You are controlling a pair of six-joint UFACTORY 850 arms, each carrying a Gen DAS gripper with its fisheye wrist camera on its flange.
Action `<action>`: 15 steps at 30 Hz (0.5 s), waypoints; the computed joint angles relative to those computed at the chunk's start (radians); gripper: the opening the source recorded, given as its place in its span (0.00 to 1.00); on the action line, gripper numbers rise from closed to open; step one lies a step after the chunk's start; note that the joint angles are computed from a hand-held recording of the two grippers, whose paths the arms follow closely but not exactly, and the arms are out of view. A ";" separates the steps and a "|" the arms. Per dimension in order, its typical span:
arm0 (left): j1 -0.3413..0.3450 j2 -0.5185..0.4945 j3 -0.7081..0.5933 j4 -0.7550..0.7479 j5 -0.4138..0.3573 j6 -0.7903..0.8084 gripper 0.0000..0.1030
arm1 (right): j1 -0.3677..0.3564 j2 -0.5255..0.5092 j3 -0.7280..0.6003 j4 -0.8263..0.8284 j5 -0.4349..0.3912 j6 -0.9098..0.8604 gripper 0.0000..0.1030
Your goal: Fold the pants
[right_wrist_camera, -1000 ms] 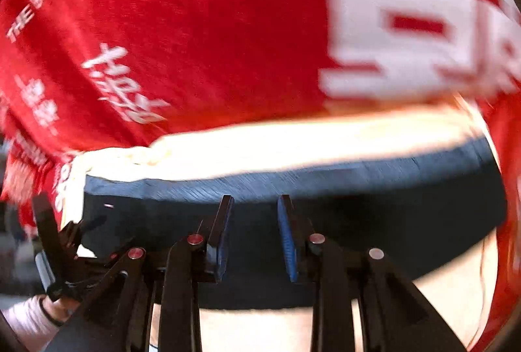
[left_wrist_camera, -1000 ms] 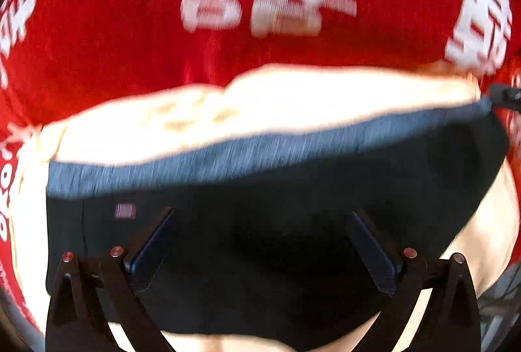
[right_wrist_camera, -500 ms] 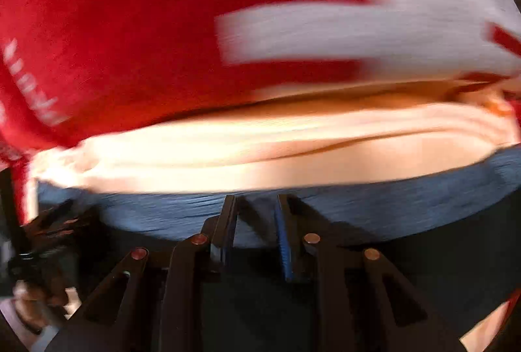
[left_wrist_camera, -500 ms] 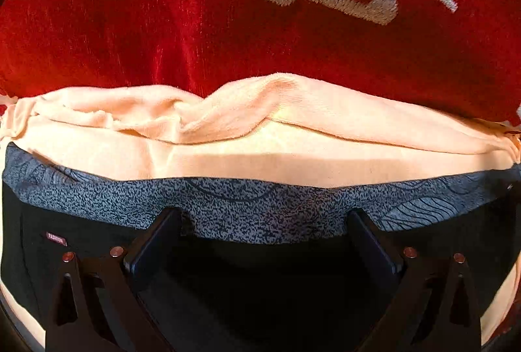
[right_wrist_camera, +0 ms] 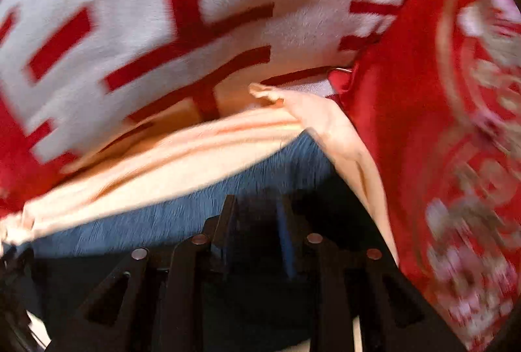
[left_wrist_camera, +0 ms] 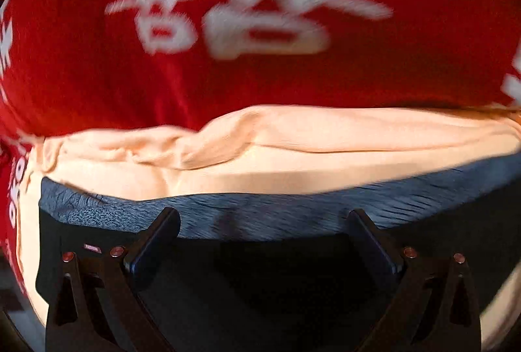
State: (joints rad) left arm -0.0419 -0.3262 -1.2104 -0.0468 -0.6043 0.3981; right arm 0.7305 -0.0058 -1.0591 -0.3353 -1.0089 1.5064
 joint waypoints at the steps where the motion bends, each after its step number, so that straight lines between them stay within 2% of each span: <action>1: -0.012 0.020 0.013 -0.026 -0.017 0.025 1.00 | 0.026 0.015 0.008 0.005 -0.001 0.026 0.35; 4: -0.058 0.071 0.065 -0.092 -0.056 0.075 1.00 | 0.077 0.061 0.046 0.055 0.028 0.076 0.36; 7: -0.113 0.096 0.128 -0.113 -0.068 0.066 1.00 | 0.114 0.134 0.117 0.049 -0.004 0.229 0.36; 9: -0.150 0.098 0.154 -0.103 -0.065 0.034 1.00 | 0.096 0.101 0.101 0.032 0.001 0.297 0.36; 11: -0.185 0.094 0.179 -0.060 -0.048 -0.016 1.00 | 0.074 0.137 0.141 0.026 -0.002 0.376 0.36; 14: -0.196 0.103 0.201 -0.057 -0.007 -0.029 1.00 | 0.063 0.175 0.182 0.040 0.015 0.460 0.36; 15: -0.197 0.100 0.198 -0.064 -0.009 -0.022 1.00 | 0.068 0.170 0.173 0.047 -0.007 0.472 0.36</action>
